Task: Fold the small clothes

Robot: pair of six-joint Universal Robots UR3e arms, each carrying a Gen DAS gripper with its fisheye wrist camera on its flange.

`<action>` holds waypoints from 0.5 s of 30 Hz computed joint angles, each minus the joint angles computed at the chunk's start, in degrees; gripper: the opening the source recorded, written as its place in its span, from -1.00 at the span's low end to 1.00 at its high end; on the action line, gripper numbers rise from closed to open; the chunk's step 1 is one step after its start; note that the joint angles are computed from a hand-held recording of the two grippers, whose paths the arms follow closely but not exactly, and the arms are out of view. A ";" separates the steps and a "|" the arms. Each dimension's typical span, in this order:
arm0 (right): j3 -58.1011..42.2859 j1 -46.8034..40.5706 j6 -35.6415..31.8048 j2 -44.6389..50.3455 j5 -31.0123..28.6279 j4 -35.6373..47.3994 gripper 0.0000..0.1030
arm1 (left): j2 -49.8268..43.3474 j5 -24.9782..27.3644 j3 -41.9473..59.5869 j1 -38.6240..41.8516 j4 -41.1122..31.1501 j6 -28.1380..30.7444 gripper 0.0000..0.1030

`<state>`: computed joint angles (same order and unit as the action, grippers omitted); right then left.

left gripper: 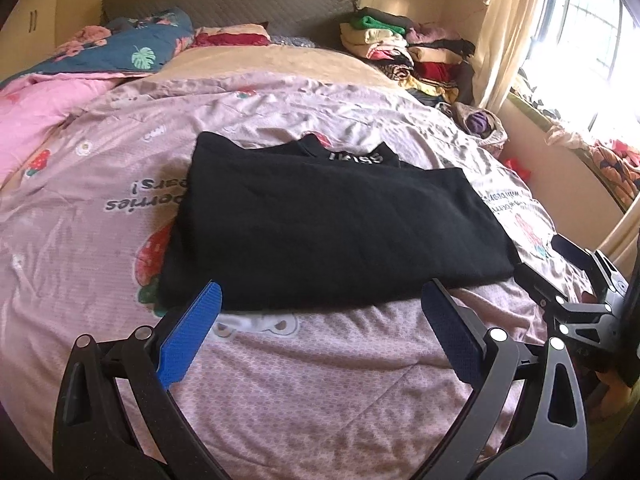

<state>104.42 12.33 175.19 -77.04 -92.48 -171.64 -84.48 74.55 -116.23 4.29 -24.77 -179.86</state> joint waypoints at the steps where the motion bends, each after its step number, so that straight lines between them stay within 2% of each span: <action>1: -0.31 0.50 -0.16 0.14 -0.05 0.01 0.91 | 0.43 -0.06 -0.34 0.39 -0.03 0.11 0.82; 15: -5.20 5.10 -0.79 2.80 -0.44 1.45 0.91 | 4.98 -1.37 -3.86 6.65 -1.45 2.02 0.82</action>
